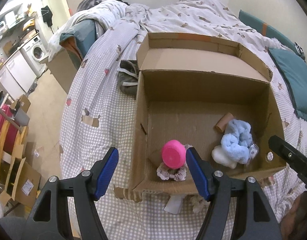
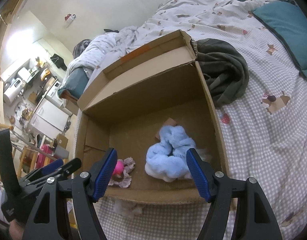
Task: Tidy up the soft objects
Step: 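Withdraw both grippers from the box toward the white items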
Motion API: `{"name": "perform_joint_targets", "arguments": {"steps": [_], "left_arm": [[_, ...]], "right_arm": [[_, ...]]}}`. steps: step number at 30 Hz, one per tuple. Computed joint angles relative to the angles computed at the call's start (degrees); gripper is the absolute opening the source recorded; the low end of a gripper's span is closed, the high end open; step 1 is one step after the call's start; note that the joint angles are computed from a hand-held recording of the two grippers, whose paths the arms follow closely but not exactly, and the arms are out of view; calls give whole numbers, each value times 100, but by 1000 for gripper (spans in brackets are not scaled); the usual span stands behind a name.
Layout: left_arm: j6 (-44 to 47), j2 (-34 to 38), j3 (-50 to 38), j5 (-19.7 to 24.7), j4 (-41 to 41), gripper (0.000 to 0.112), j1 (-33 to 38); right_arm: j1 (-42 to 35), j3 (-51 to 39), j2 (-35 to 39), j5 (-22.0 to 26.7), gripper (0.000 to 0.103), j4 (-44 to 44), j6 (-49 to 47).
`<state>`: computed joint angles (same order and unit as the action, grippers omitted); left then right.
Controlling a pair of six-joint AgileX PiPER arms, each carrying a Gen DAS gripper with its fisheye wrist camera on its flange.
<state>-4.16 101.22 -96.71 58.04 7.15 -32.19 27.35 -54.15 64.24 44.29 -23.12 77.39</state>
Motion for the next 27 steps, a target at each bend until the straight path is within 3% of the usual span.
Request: {"name": "perform_joint_targets", "arguments": {"steps": [12, 15, 27], "left_arm": [[333, -745, 1032, -286, -424, 67, 404], [608, -890, 1295, -251, -667, 67, 552], [808, -1121, 1802, -269, -1114, 67, 866]], "right_arm": [[1012, -74, -4, 1003, 76, -702, 788], [1241, 5, -139, 983, 76, -818, 1048], [2257, -82, -47, 1641, 75, -1064, 1669]]}}
